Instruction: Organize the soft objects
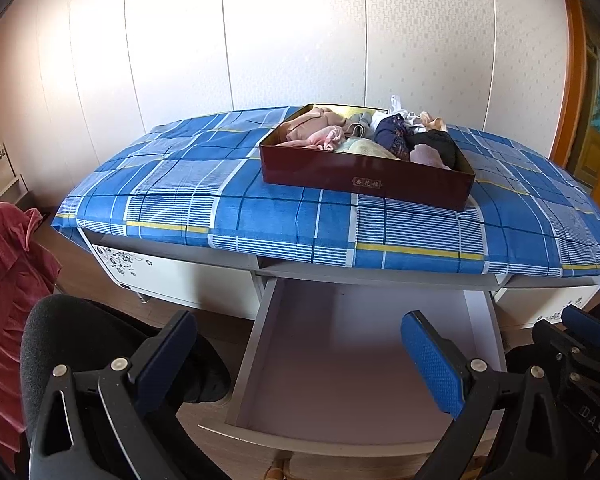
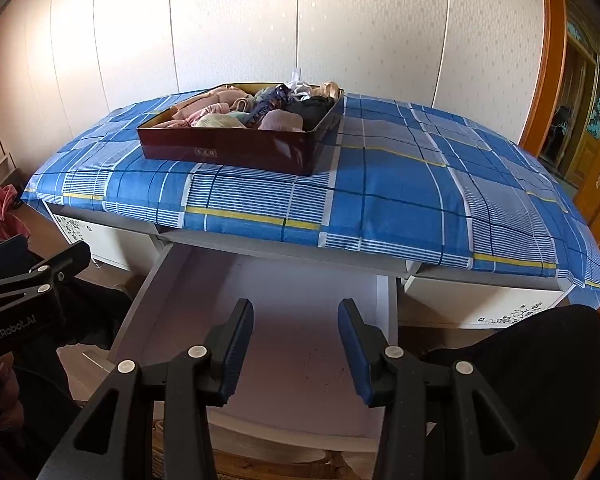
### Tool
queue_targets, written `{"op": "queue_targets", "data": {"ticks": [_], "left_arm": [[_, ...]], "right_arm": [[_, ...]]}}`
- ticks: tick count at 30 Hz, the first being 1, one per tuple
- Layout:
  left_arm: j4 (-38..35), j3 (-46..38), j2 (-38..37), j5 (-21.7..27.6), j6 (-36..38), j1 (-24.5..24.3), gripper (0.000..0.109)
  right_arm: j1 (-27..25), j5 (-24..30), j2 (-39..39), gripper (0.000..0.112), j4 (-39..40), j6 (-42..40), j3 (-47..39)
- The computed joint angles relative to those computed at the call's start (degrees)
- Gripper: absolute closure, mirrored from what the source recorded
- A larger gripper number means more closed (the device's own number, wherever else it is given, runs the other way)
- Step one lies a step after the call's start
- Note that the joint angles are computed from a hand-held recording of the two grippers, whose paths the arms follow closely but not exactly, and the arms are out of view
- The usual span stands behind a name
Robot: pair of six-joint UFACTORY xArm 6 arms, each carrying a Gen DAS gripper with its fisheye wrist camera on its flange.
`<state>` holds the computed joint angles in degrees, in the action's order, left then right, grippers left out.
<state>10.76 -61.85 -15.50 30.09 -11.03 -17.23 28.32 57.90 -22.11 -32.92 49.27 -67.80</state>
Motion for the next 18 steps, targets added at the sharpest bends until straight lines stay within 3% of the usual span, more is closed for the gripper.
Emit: {"op": "queue_targets", "data": {"ticks": [18], "left_arm": [[2.1, 1.1, -0.7, -1.3, 0.0, -1.0, 0.006]], "right_arm": [[0.8, -2.9, -1.1, 0.068, -2.8, 0.6, 0.9]]}}
